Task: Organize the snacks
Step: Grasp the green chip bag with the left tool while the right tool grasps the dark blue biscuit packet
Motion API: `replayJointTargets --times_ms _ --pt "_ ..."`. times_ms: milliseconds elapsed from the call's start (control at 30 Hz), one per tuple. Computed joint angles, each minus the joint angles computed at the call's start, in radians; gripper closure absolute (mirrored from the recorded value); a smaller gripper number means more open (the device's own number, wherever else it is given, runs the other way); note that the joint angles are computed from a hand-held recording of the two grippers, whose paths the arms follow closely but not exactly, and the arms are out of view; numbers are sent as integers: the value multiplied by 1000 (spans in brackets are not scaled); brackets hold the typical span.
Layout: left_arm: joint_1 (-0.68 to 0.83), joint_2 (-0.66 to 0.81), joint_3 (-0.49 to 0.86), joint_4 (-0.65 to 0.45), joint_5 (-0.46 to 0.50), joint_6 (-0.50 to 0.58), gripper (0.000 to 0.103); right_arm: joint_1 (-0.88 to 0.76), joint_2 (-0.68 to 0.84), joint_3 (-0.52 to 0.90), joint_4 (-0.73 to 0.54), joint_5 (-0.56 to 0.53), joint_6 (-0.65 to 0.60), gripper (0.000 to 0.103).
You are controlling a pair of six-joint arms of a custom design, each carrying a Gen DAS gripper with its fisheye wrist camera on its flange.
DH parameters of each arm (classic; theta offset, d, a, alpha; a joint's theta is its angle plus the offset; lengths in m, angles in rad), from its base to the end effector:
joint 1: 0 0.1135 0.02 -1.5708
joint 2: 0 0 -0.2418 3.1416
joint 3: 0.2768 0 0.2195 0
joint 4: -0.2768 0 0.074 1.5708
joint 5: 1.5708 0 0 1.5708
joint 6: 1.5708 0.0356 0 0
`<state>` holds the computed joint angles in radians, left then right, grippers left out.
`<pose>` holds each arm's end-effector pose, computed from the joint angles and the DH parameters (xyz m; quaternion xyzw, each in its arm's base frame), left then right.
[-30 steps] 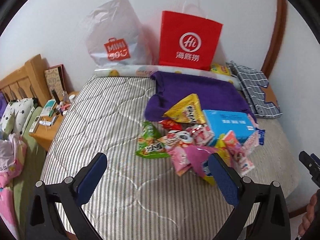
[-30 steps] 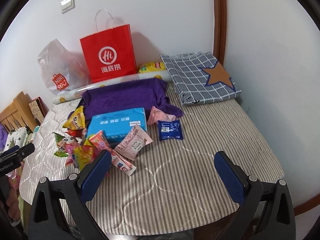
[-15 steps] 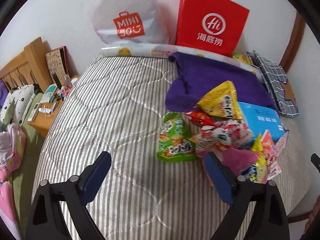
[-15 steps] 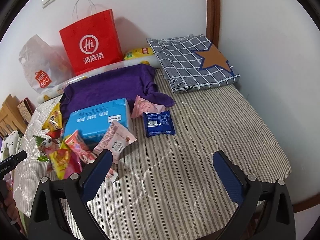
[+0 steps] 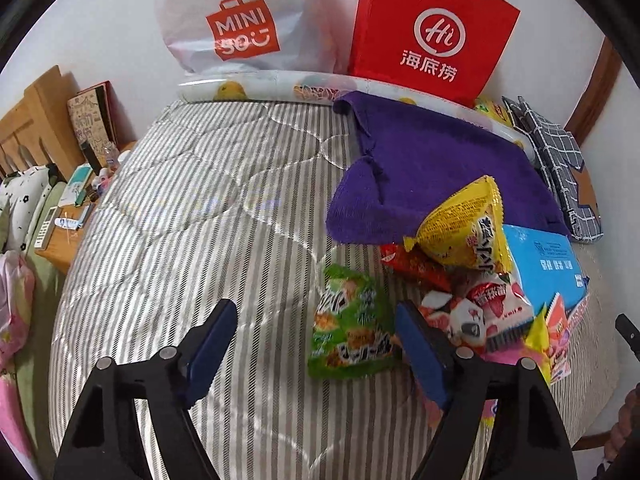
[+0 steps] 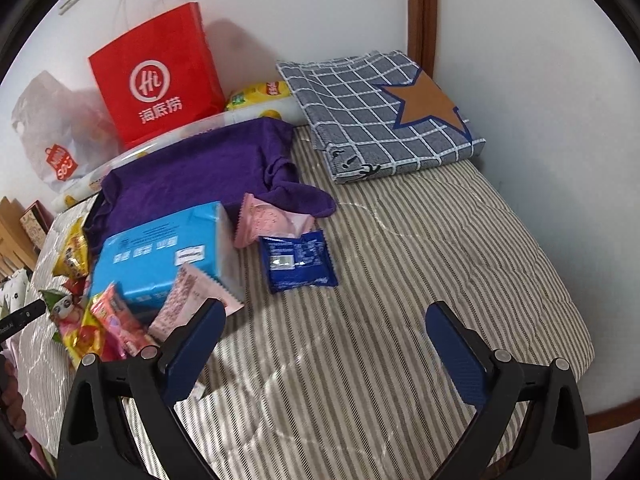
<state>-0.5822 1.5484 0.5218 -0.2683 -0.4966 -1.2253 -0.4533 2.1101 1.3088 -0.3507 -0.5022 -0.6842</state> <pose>0.1796 -0.0980 0.1043 -0.3355 0.9002 0.0459 0.2737 0.3464 -0.1497 0.1149 -0.1604 0.9352 0.0963 0.3006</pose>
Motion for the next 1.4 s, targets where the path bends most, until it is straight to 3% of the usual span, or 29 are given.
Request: replayJointTargets --times_ms 300,667,867,1000,1100,1300,1367,1400 --pt "106 69 -24 167 108 119 35 33 104 97 -2 33 32 3" --pt "129 121 16 182 141 186 39 80 196 176 -8 43 41 3" --pt "156 120 -9 233 173 219 50 120 271 258 -26 48 56 3" --pt "152 125 -5 243 176 235 58 136 338 353 -90 26 64 9" --pt "158 125 -7 255 185 240 59 155 371 395 -110 31 73 9" --pt "160 119 -21 272 188 240 62 167 415 456 -176 3 51 22" --pt "159 112 -30 279 189 237 62 168 418 459 -177 15 48 39" --pt "158 106 -37 283 188 239 64 168 408 439 -156 25 47 43"
